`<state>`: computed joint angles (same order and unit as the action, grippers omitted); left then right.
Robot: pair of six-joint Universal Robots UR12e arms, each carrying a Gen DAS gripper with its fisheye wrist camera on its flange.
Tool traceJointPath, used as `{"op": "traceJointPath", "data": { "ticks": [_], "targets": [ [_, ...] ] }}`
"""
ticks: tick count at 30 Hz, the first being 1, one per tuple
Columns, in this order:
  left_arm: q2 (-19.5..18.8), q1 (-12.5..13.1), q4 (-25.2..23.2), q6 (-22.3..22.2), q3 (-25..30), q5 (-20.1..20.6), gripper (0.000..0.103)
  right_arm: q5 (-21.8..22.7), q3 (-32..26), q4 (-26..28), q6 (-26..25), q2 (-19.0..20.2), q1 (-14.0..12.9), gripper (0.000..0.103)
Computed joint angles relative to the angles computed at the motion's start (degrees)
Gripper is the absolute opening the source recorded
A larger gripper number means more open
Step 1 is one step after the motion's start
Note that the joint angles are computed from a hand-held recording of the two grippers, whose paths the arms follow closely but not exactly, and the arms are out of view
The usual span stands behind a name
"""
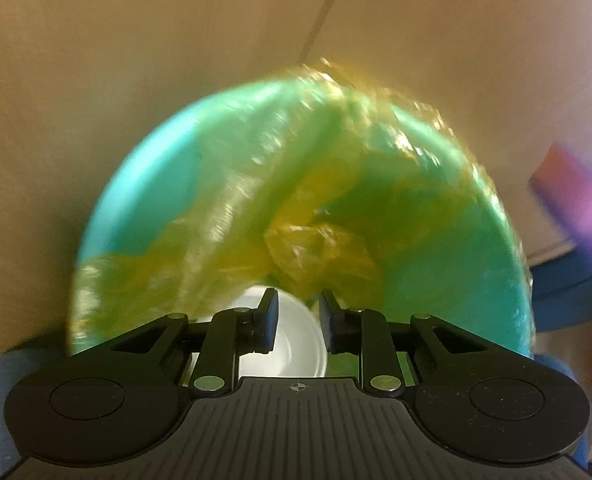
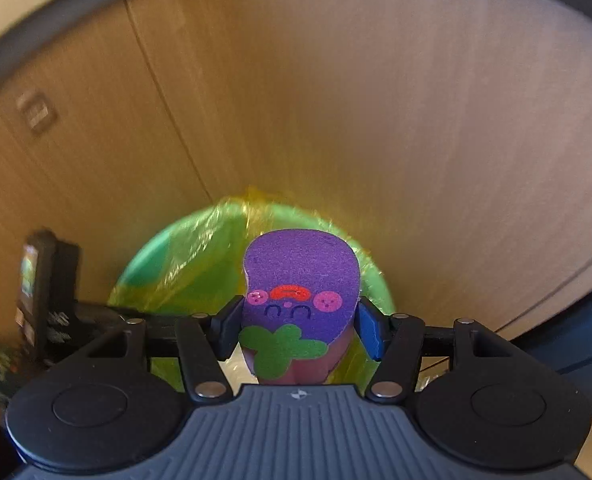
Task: Collect trash
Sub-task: 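Carry the bowl in the left tool and sponge in the right tool to the green bin, then open the left tool over the bin while the right tool releases the sponge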
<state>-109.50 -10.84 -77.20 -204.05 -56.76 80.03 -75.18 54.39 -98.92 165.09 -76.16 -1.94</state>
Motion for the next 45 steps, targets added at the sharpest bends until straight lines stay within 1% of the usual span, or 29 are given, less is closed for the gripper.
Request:
{"op": "traceJointPath", "data": {
  "ticks": [1,3,8,10,11,12,13,14,17,19,21,23,26,29,31,33,36,38,39,41,42,43,44,45],
  "targets": [
    [0.52,0.30,0.73,-0.93,-0.52,-0.70,0.025,-0.32,-0.42,1.16,-0.59,0.31,0.36,0.059],
    [1.37,1.01,1.56,-2.25,-1.00,-1.82,0.025,-0.22,-2.08,5.19,-1.01,1.40,0.81,0.059],
    [4.31,1.81,4.04,-3.76,-2.34,-1.25,0.025,4.51,-8.86,19.93,-2.20,5.74,1.18,0.060],
    [5.31,2.13,5.31,-4.46,-2.61,-0.70,0.025,7.03,-10.77,24.08,-2.10,7.03,1.08,0.062],
    [5.74,2.25,5.88,-4.82,-2.76,-0.46,0.025,7.84,-11.27,24.98,-2.22,7.26,1.07,0.064],
    [6.06,2.28,6.30,-5.25,-2.89,-0.24,0.025,8.22,-10.65,24.08,-2.31,6.81,1.13,0.071],
    [6.43,2.38,6.59,-5.60,-3.13,-0.26,0.025,7.98,-9.40,21.89,-2.53,6.10,1.20,0.079],
    [6.71,2.44,6.82,-6.01,-3.32,-0.38,0.025,7.23,-8.17,19.50,-2.80,5.32,1.48,0.081],
    [7.28,2.48,6.99,-7.03,-3.74,-0.82,0.025,5.14,-5.76,15.00,-4.02,3.70,2.18,0.082],
    [7.85,2.41,7.47,-7.19,-4.18,-1.05,0.025,2.94,-4.46,12.40,-5.06,2.99,2.85,0.082],
    [8.40,2.20,8.00,-6.59,-4.37,-0.81,0.025,1.13,-3.51,9.72,-6.34,2.64,3.14,0.082],
    [8.95,1.90,9.04,-5.71,-4.53,-0.41,0.025,0.42,-2.87,7.63,-6.46,2.31,3.08,0.082],
    [9.57,1.37,10.44,-4.57,-4.23,0.62,0.025,-0.28,-1.31,3.23,-4.32,1.90,2.99,0.082],
    [10.09,1.03,11.23,-2.43,-2.90,0.49,0.025,-3.78,1.68,-4.23,-1.68,0.30,3.51,0.082],
    [10.66,0.94,12.79,-0.99,-2.00,0.62,0.025,-4.78,2.35,-7.81,-0.47,-0.60,3.74,0.082],
    [11.21,0.76,14.20,-0.19,-0.60,1.90,0.025,-3.25,1.42,-8.99,2.24,-1.14,3.52,0.082],
    [11.40,0.65,15.51,1.73,2.90,3.10,0.025,2.52,1.16,-14.52,5.98,-2.51,2.71,0.083],
    [11.29,0.61,15.92,4.57,5.88,3.87,0.025,6.07,0.03,-18.29,7.09,-2.73,2.48,0.086],
    [11.09,0.72,15.48,6.17,7.65,4.10,0.025,6.81,-0.69,-20.47,7.56,-2.63,2.66,0.089],
    [10.28,0.95,13.12,10.29,12.14,5.21,0.025,8.10,-1.94,-25.16,7.58,-2.28,3.20,0.095],
    [9.67,1.14,11.52,12.63,14.62,6.24,0.025,8.49,-2.71,-27.27,7.18,-1.94,3.57,0.098],
    [8.93,1.26,9.99,14.68,17.18,8.11,0.025,8.54,-3.47,-29.14,6.79,-1.53,4.05,0.098],
    [7.98,1.25,8.72,16.36,19.89,10.89,0.025,8.67,-4.92,-30.15,6.42,-0.79,4.52,0.098],
    [7.43,1.35,8.33,17.62,21.44,13.78,0.026,9.21,-6.57,-30.40,6.26,-0.01,5.02,0.098]
  ]
}}
